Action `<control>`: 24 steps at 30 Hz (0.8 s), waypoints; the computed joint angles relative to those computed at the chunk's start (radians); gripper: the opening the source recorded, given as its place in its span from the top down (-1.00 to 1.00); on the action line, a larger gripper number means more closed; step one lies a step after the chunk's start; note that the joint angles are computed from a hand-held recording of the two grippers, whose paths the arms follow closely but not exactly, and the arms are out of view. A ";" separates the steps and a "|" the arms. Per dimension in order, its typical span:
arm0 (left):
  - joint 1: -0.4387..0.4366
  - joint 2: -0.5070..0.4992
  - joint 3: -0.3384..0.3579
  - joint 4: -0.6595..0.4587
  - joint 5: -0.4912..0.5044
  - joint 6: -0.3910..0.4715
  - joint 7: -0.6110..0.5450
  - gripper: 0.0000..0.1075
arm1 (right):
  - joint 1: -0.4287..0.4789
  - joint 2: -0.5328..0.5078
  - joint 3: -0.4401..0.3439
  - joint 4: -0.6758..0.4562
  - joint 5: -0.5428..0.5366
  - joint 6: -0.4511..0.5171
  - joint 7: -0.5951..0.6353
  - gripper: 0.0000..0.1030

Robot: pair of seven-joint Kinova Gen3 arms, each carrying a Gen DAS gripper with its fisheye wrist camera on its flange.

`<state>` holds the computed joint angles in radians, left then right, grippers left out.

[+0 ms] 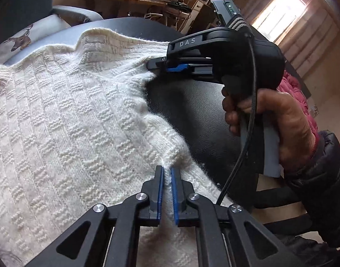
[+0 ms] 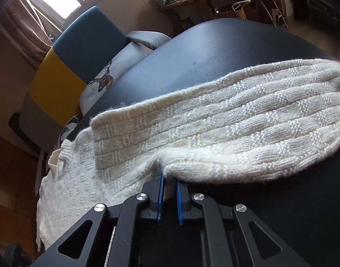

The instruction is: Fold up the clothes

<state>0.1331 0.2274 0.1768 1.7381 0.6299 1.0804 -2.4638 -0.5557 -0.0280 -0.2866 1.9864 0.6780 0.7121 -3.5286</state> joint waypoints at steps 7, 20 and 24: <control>-0.041 -0.034 -0.083 -0.091 0.068 0.103 0.002 0.83 | -0.031 -0.110 -0.028 0.016 -0.117 0.035 0.164 0.10; 0.018 0.308 -0.005 -0.646 -0.237 0.192 0.330 0.59 | -0.045 0.117 0.012 -0.328 -0.077 0.427 0.659 -0.43; 0.080 0.379 0.008 -0.729 -0.313 0.234 0.337 0.53 | -0.053 0.153 0.066 -0.320 -0.125 0.413 0.724 -0.43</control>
<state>0.2131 0.6059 0.1846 1.0088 0.3171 1.3148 -2.1266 -0.6087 0.1254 -0.2207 1.6667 0.5527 1.1246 -2.8050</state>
